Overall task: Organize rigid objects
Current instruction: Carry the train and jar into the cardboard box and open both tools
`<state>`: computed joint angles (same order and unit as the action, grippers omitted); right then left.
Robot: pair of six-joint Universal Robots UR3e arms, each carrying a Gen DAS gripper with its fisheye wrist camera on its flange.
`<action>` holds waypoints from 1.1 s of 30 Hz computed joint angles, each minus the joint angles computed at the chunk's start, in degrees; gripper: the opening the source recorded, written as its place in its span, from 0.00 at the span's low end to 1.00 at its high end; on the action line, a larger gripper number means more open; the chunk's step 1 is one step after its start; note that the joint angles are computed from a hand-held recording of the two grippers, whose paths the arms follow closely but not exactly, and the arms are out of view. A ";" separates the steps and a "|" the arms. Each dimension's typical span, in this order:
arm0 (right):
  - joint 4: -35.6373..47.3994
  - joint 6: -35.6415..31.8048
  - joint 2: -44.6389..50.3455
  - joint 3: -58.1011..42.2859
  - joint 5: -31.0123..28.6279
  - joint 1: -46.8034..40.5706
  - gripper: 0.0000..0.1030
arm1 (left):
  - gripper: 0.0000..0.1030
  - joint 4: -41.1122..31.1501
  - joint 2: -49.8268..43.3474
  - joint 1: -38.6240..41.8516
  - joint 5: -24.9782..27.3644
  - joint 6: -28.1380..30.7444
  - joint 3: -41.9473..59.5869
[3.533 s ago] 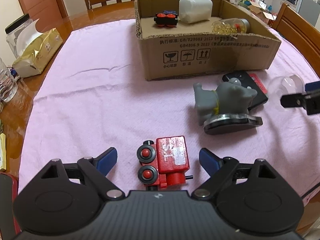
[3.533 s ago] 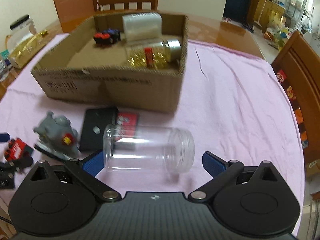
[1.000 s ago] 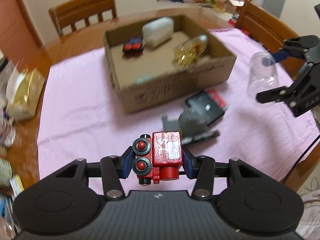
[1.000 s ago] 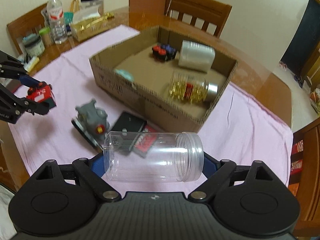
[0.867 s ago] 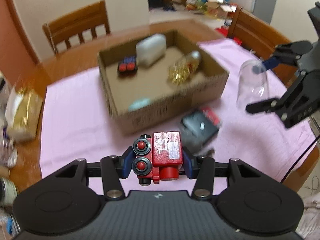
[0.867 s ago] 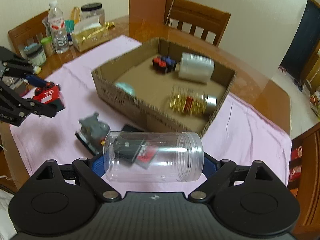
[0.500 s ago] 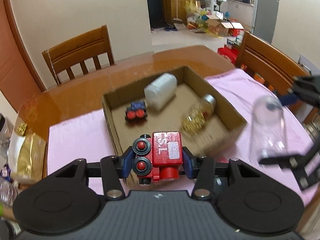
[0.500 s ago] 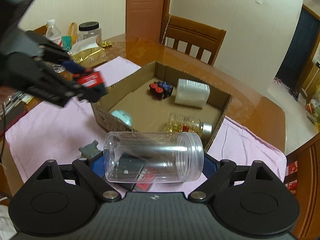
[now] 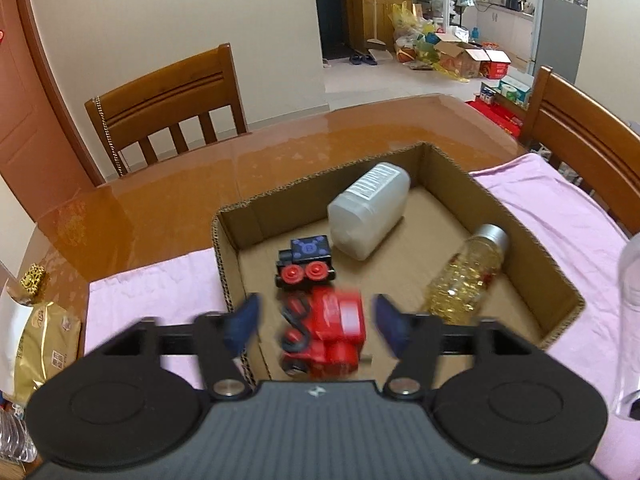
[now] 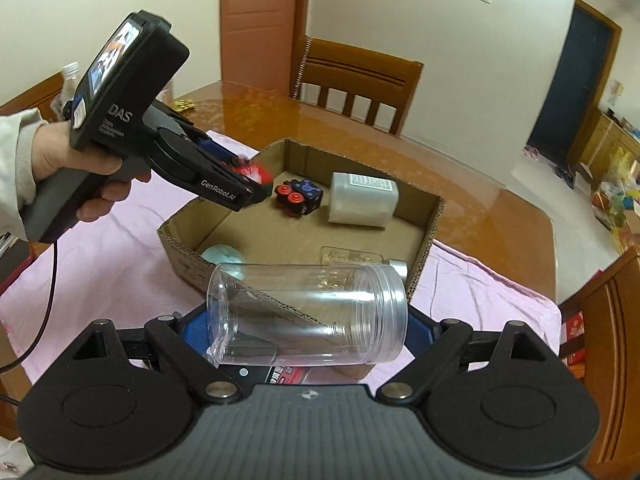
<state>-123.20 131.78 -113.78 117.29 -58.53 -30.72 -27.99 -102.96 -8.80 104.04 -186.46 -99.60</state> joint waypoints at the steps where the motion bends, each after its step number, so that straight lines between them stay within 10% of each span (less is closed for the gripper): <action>1: -0.96 1.26 0.55 -0.03 -0.70 0.49 0.90 | 0.81 1.14 0.22 -0.06 0.53 -0.34 -0.70; 7: -5.03 7.02 3.12 -0.64 -3.46 2.89 0.90 | 0.96 3.70 7.70 0.85 -1.74 -1.62 -8.19; 33: -20.34 32.72 25.52 -12.91 -25.21 23.01 1.00 | 0.97 -2.06 35.86 3.17 0.70 -7.24 -31.86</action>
<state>-143.53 164.50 -88.26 104.38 -83.74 -7.71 -30.05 -67.10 -5.63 104.74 -193.70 -131.45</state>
